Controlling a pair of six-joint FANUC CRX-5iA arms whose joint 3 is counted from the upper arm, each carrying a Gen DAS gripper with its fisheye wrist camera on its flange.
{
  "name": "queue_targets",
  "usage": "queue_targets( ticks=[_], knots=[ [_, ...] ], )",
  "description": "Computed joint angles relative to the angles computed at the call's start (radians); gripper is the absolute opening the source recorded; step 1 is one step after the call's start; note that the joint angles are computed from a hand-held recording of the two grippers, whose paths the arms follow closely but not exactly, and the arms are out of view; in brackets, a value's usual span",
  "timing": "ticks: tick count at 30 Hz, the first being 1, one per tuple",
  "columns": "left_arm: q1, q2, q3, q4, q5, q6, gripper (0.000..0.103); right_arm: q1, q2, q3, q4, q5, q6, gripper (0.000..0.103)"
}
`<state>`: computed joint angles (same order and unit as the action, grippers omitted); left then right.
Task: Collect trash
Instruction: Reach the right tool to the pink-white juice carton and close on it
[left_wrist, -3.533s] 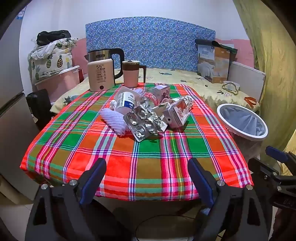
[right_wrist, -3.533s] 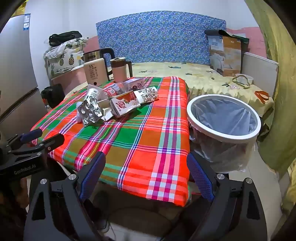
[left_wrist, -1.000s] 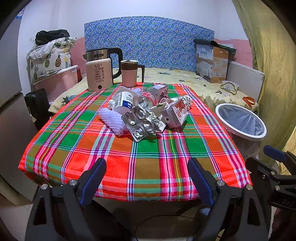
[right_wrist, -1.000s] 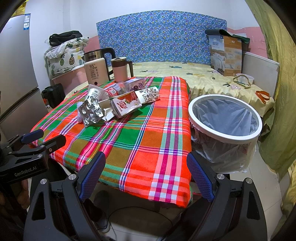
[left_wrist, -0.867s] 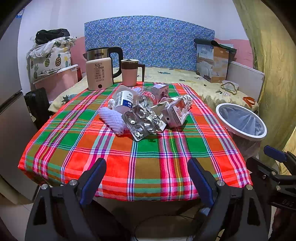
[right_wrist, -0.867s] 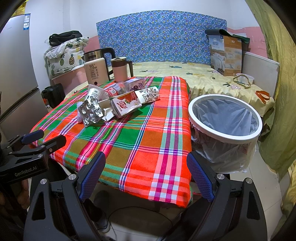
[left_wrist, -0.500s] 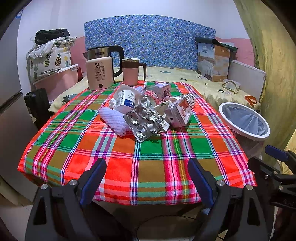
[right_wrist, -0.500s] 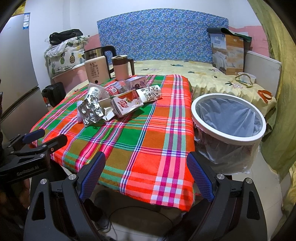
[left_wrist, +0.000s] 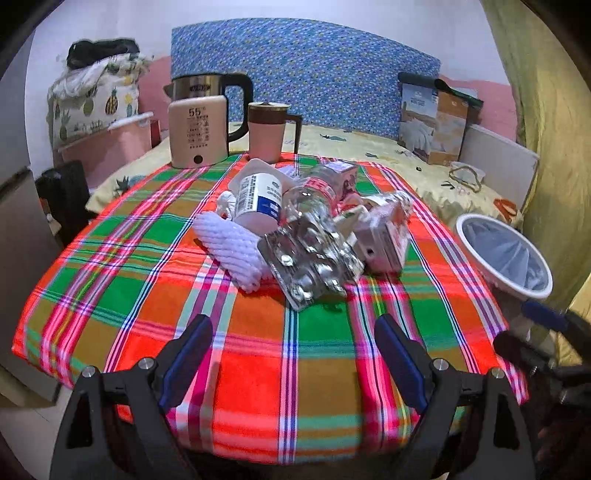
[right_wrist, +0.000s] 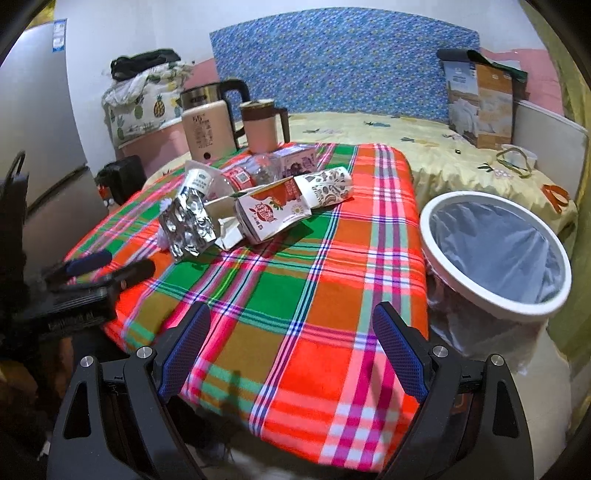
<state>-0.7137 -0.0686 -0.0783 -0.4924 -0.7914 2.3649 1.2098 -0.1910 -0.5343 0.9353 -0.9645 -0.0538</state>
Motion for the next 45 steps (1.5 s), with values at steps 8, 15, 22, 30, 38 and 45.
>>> queue_targets(
  ticks=[8, 15, 22, 30, 38, 45],
  knots=[
    [0.074, 0.031, 0.016, 0.079, 0.11, -0.103, 0.091, -0.058, 0.016, 0.02, -0.006, 0.066, 0.029, 0.09],
    [0.132, 0.09, 0.039, 0.233, 0.165, -0.248, 0.091, -0.083, 0.025, 0.025, -0.011, 0.094, 0.024, 0.09],
    [0.133, 0.141, 0.078, 0.25, 0.098, -0.208, 0.091, -0.096, 0.024, 0.032, -0.04, 0.093, 0.038, 0.09],
    [0.131, 0.133, 0.069, 0.228, 0.083, -0.154, 0.074, -0.107, 0.023, 0.033, -0.046, 0.095, 0.037, 0.09],
    [0.157, 0.091, 0.013, 0.267, 0.133, -0.187, 0.035, -0.127, 0.036, 0.053, -0.079, 0.133, 0.067, 0.09],
    [0.182, 0.058, -0.052, 0.361, 0.209, -0.3, 0.017, -0.182, 0.099, 0.108, -0.076, 0.204, 0.156, 0.09]
  ],
)
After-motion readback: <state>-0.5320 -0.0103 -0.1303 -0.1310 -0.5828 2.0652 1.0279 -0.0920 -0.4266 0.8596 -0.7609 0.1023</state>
